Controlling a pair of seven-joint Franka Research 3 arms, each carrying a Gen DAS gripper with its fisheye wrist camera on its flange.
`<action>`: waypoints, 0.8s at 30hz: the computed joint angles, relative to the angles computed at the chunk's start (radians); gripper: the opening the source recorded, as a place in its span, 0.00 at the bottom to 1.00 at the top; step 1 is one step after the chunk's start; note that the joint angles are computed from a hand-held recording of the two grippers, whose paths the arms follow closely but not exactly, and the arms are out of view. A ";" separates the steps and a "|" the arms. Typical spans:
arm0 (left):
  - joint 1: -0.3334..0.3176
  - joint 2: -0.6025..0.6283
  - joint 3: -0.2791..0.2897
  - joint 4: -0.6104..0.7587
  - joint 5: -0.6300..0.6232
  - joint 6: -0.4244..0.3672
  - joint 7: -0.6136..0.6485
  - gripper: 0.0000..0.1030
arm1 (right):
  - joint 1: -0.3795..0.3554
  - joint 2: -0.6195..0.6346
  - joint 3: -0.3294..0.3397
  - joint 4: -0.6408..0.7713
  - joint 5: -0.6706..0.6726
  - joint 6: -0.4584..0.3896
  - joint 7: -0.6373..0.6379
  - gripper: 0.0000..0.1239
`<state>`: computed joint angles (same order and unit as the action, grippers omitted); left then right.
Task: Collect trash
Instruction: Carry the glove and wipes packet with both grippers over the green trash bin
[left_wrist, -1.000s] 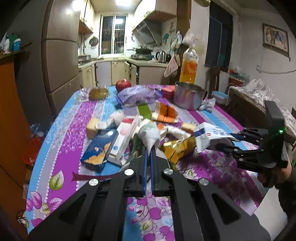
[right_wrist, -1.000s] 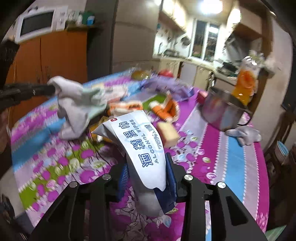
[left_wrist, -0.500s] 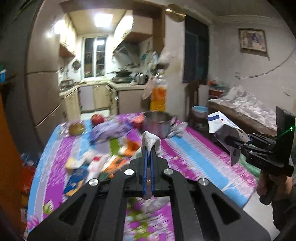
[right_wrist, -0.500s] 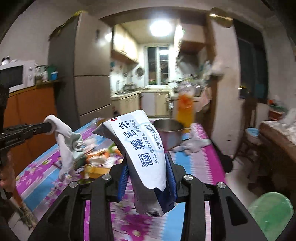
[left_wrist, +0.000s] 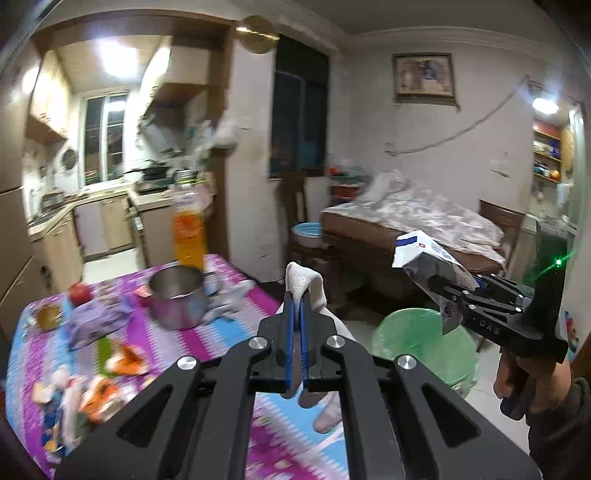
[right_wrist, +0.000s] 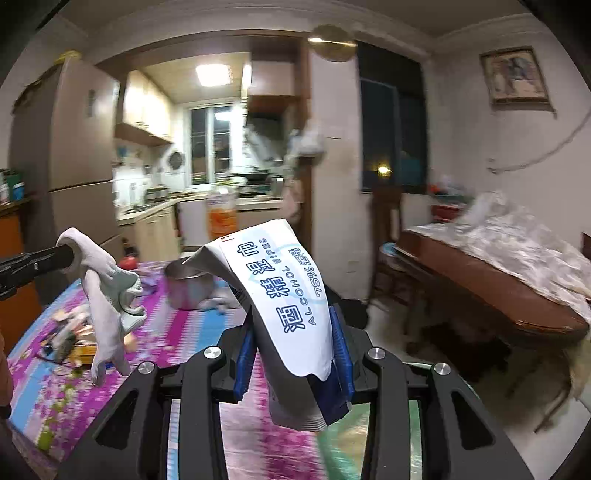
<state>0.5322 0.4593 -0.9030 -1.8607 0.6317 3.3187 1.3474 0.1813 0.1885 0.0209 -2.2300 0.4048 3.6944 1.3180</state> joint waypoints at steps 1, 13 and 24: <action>-0.030 0.025 0.000 0.027 0.004 -0.012 0.010 0.01 | -0.006 -0.013 -0.012 -0.014 0.018 0.000 -0.006 0.31; -0.264 0.227 -0.013 0.248 -0.116 -0.112 0.202 0.01 | -0.100 -0.031 -0.095 -0.038 0.118 -0.137 -0.017 0.31; -0.495 0.347 0.075 0.449 -0.253 -0.200 0.320 0.01 | -0.098 0.075 -0.183 0.046 0.234 -0.299 -0.020 0.31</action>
